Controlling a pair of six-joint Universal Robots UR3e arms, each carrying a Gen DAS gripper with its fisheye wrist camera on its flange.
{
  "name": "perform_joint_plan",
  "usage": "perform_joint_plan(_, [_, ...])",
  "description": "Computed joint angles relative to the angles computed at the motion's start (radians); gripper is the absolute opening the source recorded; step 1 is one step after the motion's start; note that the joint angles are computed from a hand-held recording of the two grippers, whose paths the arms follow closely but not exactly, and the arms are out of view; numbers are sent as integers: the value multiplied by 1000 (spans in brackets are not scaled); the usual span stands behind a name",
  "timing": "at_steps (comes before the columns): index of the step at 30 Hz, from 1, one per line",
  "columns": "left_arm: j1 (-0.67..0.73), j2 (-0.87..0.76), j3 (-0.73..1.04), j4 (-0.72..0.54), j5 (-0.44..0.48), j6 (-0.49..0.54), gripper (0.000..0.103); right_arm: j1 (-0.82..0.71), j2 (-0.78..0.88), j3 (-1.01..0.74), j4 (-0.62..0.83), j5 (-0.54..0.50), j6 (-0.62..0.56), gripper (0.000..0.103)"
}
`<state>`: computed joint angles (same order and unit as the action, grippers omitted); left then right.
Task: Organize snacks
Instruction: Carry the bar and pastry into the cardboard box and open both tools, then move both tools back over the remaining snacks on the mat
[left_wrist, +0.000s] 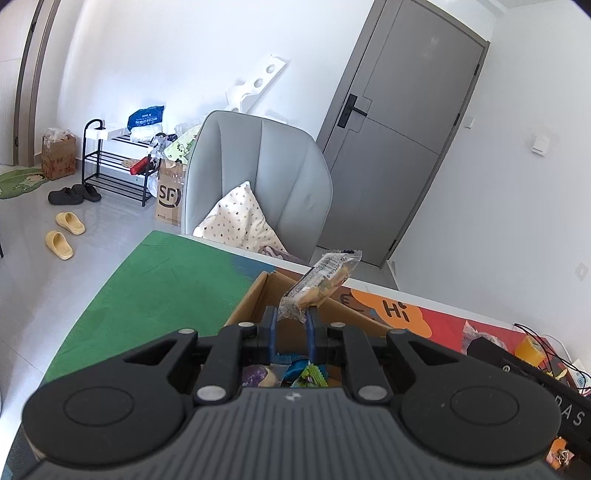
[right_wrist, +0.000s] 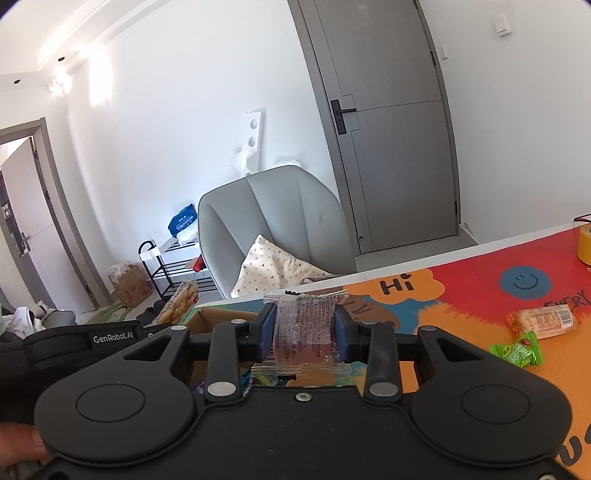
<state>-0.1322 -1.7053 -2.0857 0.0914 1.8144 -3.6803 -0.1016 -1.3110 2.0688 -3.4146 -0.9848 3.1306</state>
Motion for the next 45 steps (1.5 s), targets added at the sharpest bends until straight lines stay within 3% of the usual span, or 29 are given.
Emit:
perform_joint_plan(5, [40,5,-7,-28,-51,-13,25,38,20,-49,36,-38,-16,34])
perform_joint_plan(10, [57,47,-52,4,-38,-8,40,69,41,-92,70,-67,-16,34])
perform_joint_plan(20, [106,151,-131,16,-42,-10,56,136,90,-192,119,-91,3,34])
perform_joint_plan(22, [107,158,-135,11,-33,-9,61,144,97,-203,120,-88,15,40])
perform_joint_plan(23, [108,165,-135,0,-34,-7,63,144,97,-205,123,-86,21,47])
perform_joint_plan(24, [112,171,-136,-8,-35,-6,68,145,93,-202,121,-94,29,59])
perform_joint_plan(25, [110,175,-136,-13,-31,-7,72,144,90,-190,96,-101,39,62])
perform_joint_plan(30, [73,166,-119,-29,18,-17,85,113,47,-140,99,-101,46,64])
perform_joint_plan(34, [32,146,-94,-45,47,-30,88,73,6,-78,89,-92,38,73])
perform_joint_plan(45, [-135,28,41,-96,156,-48,95,-105,-112,83,113,2,-12,84])
